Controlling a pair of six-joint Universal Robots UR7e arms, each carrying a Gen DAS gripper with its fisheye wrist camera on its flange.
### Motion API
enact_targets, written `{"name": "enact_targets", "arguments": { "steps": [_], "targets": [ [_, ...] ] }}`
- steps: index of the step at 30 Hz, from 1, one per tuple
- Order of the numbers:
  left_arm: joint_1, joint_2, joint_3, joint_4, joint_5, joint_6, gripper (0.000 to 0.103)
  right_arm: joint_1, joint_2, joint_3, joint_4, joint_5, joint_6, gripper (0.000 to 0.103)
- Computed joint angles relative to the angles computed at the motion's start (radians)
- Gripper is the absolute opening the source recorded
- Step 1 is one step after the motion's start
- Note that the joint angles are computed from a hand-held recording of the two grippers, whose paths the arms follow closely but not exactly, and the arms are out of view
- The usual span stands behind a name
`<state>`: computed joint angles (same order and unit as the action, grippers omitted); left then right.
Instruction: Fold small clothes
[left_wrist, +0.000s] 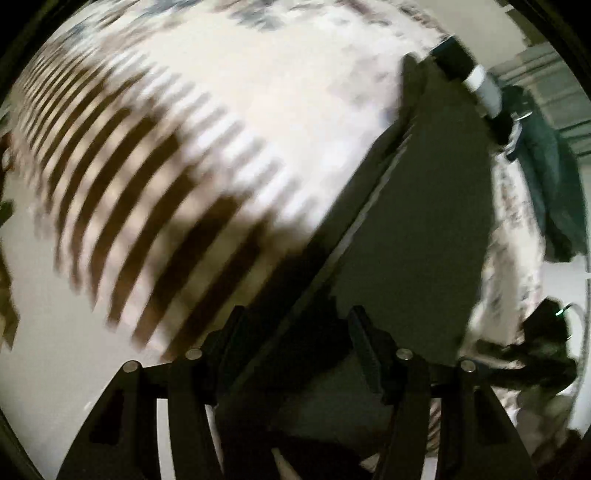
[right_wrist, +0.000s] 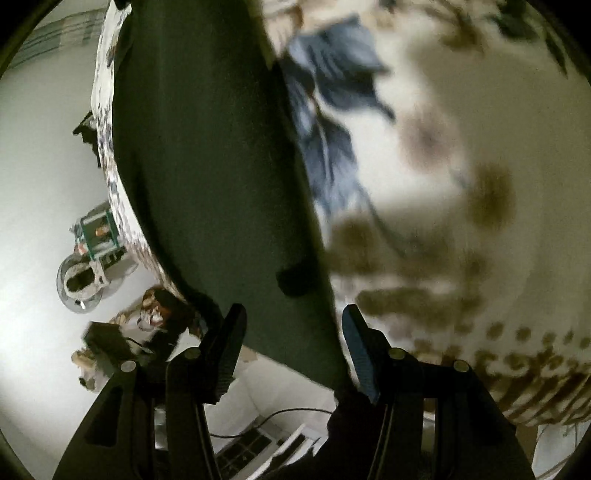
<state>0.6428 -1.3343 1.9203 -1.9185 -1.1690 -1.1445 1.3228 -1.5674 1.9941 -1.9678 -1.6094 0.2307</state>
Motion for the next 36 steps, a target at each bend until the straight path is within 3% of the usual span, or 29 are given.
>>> {"name": "enact_targets", "arguments": {
  "steps": [4,6,8,13,15,17,18,19,21,22,23,26,29,32,36],
  "targets": [
    [0.096,0.145,-0.158,-0.194,-0.029,0.252,0.054,0.012,0.072,-0.137,-0.084,-0.030,-0.013,0.056],
    [0.162,0.241,-0.276,-0.253,-0.060,0.386,0.062,0.027,0.134,-0.225,-0.140,-0.056,-0.012,0.056],
    [0.224,0.361,-0.428,-0.284,-0.102,0.498,0.068,0.042,0.212,-0.327,-0.188,-0.091,-0.008,0.063],
    [0.306,0.609,-0.754,-0.232,-0.171,0.650,0.067,0.064,0.416,-0.596,-0.227,-0.178,-0.008,0.063],
    [0.318,0.703,-0.885,-0.154,-0.156,0.705,0.067,0.060,0.473,-0.678,-0.230,-0.195,-0.005,0.063],
    [0.326,0.797,-1.016,-0.099,-0.147,0.758,0.063,0.053,0.530,-0.764,-0.214,-0.199,0.001,0.063],
    [0.329,0.818,-1.050,-0.082,-0.131,0.782,0.051,0.047,0.555,-0.804,-0.202,-0.205,0.003,0.063],
    [0.330,0.839,-1.081,-0.069,-0.125,0.800,0.001,0.044,0.573,-0.832,-0.189,-0.213,0.006,0.063],
    [0.330,0.858,-1.113,-0.048,-0.098,0.814,0.003,0.042,0.624,-0.909,-0.148,-0.217,0.029,0.063],
    [0.332,0.844,-1.090,-0.075,-0.108,0.816,0.003,0.040,0.634,-0.922,-0.150,-0.218,0.035,0.058],
    [0.330,0.814,-1.048,-0.118,-0.103,0.814,0.003,0.040,0.632,-0.917,-0.177,-0.210,0.023,0.036],
    [0.331,0.765,-0.990,-0.187,-0.106,0.818,0.003,0.051,0.621,-0.898,-0.220,-0.238,-0.028,0.011],
    [0.345,0.770,-1.006,-0.175,-0.113,0.809,0.003,0.091,0.669,-0.931,-0.238,-0.294,-0.031,0.009],
    [0.366,0.844,-1.103,-0.108,-0.093,0.807,0.003,0.110,0.718,-0.993,-0.210,-0.377,-0.031,0.008],
    [0.386,0.885,-1.171,-0.042,-0.106,0.804,0.004,0.110,0.747,-1.049,-0.124,-0.415,0.006,0.008]
  ]
}}
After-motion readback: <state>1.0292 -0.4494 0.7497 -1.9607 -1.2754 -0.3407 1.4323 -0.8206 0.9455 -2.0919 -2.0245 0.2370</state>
